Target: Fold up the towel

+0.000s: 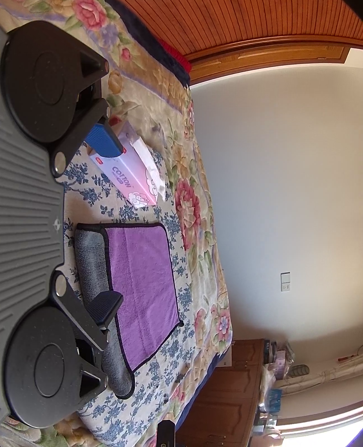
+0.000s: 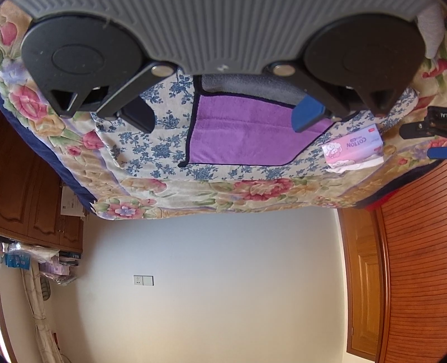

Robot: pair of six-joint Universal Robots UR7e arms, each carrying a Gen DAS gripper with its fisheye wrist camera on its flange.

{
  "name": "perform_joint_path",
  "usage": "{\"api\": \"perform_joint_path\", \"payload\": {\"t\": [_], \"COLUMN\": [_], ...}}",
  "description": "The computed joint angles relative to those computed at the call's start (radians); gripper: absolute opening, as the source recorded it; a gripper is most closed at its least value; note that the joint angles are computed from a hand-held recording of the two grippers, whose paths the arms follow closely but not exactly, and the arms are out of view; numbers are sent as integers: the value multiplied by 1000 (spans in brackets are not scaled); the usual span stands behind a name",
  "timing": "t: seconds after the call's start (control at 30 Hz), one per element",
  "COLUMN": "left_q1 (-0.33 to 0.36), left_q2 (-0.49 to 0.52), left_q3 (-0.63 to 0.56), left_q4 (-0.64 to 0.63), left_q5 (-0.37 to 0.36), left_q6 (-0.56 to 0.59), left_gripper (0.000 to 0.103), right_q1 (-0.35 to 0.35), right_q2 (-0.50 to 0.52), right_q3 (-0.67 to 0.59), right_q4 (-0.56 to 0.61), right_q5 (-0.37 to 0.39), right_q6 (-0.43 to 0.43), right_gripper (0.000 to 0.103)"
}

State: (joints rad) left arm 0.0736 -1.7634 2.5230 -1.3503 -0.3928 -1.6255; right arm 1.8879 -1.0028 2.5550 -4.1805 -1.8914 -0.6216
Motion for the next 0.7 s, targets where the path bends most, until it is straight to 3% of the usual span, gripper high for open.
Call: {"api": "perform_joint_path", "payload": {"t": [0.3,0.7], "left_q1": [101,229], "left_q2": [24,89], "left_q3": [38,105], "left_q4": [-278,-818], "left_q5": [45,53], "left_q6": [229,620], "left_gripper": [103,100], "right_q1": [-15,-38], "right_q2": [2,20], "right_q3": [-33,-92], "right_q4": [81,181], "right_q5": [-2,2], "right_q6": [-7,-38], "right_gripper": [103,103]}}
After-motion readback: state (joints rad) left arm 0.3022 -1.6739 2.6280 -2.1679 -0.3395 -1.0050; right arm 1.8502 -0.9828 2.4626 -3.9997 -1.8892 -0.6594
